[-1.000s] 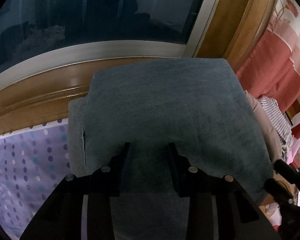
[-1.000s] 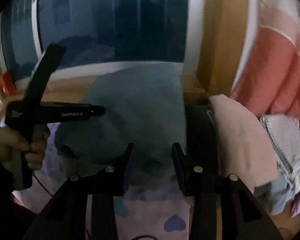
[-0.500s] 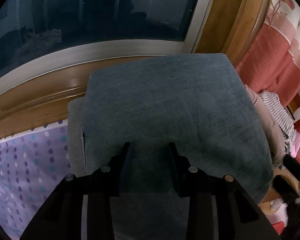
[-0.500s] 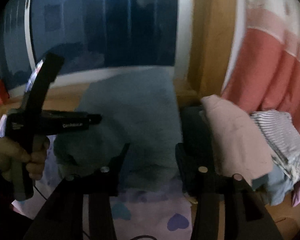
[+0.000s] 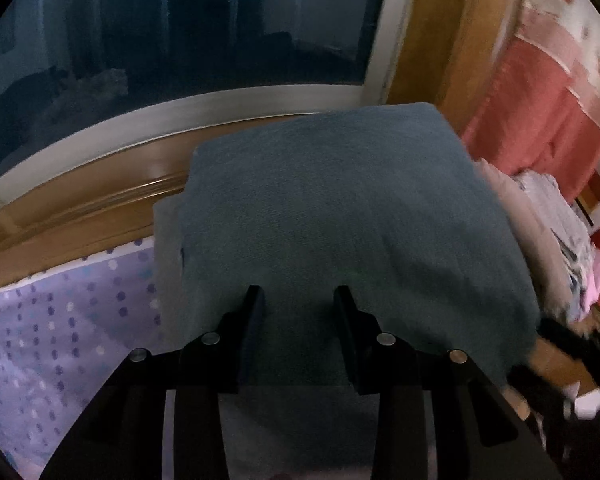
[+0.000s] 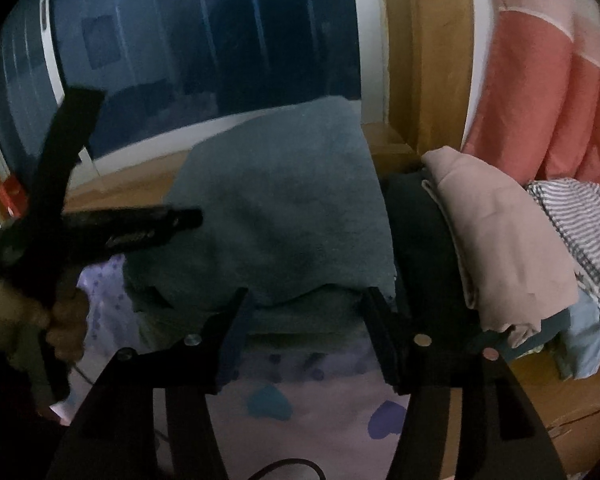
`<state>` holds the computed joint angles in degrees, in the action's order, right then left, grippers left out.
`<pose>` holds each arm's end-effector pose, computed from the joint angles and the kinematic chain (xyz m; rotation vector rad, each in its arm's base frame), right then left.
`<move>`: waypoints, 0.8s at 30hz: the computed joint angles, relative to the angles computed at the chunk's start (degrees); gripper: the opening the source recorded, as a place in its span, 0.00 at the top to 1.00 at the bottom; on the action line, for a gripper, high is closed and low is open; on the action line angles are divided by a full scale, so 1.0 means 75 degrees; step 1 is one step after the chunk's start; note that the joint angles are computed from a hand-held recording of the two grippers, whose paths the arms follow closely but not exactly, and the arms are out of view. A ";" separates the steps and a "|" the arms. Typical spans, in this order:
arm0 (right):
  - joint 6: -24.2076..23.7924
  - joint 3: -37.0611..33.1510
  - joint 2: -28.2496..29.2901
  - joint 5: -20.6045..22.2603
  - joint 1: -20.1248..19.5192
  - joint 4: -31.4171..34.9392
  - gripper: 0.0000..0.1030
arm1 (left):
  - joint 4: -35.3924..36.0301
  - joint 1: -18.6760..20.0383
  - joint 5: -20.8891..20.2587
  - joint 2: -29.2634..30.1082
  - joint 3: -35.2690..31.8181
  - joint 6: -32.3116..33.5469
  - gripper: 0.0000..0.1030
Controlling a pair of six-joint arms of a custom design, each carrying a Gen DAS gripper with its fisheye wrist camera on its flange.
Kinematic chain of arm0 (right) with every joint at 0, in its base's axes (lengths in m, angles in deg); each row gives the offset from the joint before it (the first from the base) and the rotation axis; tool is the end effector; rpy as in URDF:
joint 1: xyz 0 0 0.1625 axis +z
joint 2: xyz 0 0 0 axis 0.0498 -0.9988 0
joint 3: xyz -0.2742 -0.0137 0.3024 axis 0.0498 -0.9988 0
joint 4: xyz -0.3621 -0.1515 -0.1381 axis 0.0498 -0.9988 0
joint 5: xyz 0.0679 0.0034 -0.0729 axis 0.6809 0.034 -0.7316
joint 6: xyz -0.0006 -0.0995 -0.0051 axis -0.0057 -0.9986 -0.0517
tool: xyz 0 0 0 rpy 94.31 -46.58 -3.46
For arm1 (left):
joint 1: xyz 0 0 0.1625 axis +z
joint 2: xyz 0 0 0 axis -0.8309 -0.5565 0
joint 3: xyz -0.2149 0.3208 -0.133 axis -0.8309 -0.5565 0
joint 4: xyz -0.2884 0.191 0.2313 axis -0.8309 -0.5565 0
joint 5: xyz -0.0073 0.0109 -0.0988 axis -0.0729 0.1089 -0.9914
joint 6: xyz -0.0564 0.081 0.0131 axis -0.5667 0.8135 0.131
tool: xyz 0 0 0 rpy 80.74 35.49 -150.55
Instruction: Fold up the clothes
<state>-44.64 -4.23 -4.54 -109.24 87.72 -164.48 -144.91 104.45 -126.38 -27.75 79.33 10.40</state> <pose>0.1154 -0.7728 0.3964 0.7908 -2.4366 0.7655 -0.4356 -0.8074 0.0777 0.2261 2.3366 -0.8257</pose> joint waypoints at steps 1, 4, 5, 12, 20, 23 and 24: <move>0.0038 0.0009 -0.0006 0.0070 0.0004 -0.0072 0.44 | -0.0150 -0.0056 0.0029 -0.0262 0.0492 -0.0022 0.65; 0.0104 0.0255 -0.0171 0.0109 0.0061 -0.0290 0.44 | -0.0566 -0.0179 0.0063 -0.1059 0.1940 -0.0164 0.65; 0.0116 0.0354 -0.0222 0.0065 0.0095 -0.0397 0.44 | -0.0763 -0.0199 0.0025 -0.1300 0.2356 -0.0181 0.65; 0.1457 0.1860 -0.0687 -0.0967 0.0498 -0.2154 0.44 | -0.2248 -0.0231 -0.0386 -0.2512 0.4309 0.1293 0.65; 0.2887 0.3655 -0.1237 -0.2256 0.1133 -0.3572 0.44 | -0.2818 -0.0319 -0.1121 -0.3647 0.5949 0.2133 0.65; 0.2988 0.4045 -0.1420 -0.2435 0.1312 -0.3882 0.44 | -0.3040 -0.0420 -0.1147 -0.3872 0.6306 0.2366 0.65; 0.2953 0.4151 -0.1452 -0.2548 0.1377 -0.4017 0.44 | -0.3075 -0.0450 -0.1172 -0.3929 0.6401 0.2396 0.65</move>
<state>-22.49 26.90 -15.43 -128.35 98.04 -194.61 -167.97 101.07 -135.17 -57.22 127.34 28.37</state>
